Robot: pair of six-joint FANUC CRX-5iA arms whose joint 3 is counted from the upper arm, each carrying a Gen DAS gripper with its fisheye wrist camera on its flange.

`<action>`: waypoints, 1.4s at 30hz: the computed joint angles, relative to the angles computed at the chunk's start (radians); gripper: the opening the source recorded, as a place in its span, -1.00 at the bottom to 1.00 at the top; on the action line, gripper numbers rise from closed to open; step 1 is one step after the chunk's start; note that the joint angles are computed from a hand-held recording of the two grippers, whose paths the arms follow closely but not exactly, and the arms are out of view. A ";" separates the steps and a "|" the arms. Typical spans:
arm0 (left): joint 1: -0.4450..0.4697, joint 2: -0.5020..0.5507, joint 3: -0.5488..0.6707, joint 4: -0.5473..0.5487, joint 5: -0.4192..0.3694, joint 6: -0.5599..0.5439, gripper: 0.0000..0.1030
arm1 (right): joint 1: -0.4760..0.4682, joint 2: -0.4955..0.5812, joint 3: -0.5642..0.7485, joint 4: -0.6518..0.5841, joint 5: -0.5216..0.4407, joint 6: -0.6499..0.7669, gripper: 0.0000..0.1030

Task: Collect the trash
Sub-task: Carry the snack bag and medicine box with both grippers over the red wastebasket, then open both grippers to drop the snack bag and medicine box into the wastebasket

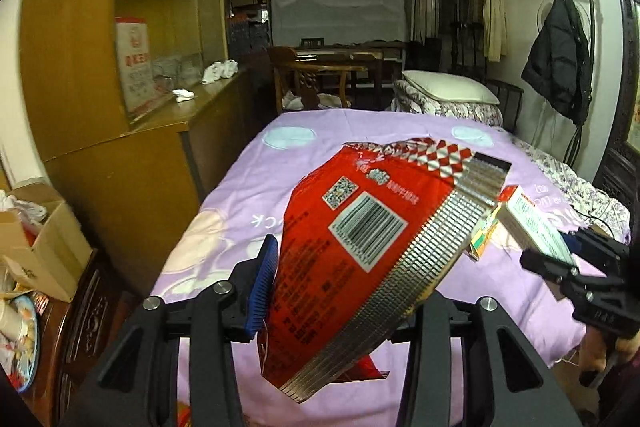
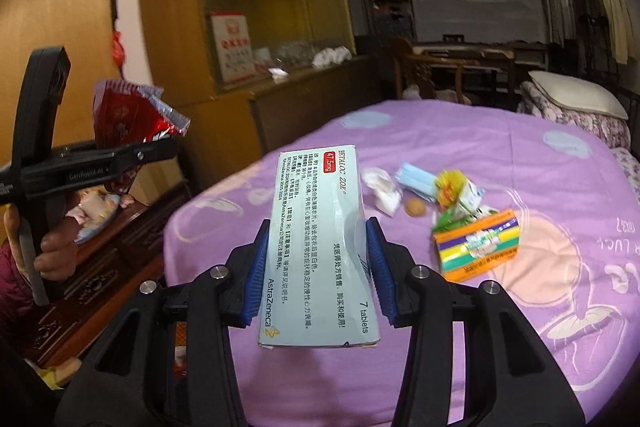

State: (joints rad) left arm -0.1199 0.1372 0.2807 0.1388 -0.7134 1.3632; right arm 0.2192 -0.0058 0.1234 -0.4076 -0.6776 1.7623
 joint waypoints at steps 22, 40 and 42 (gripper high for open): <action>0.276 -0.146 -0.357 0.009 -0.113 0.005 0.57 | 0.185 0.055 0.098 0.032 -0.187 -0.032 -0.10; 0.470 -0.174 -0.426 -0.156 -0.052 0.237 0.89 | 0.358 0.489 0.572 -0.084 -0.644 0.074 -0.06; 0.490 -0.174 -0.435 -0.145 -0.052 0.240 0.89 | 0.363 0.522 0.616 -0.108 -0.693 0.081 0.04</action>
State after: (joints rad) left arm 0.3702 -0.0363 -0.1541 -0.0058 -0.7655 1.6028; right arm 0.5820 0.5165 0.7391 -0.5161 -1.3702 1.8430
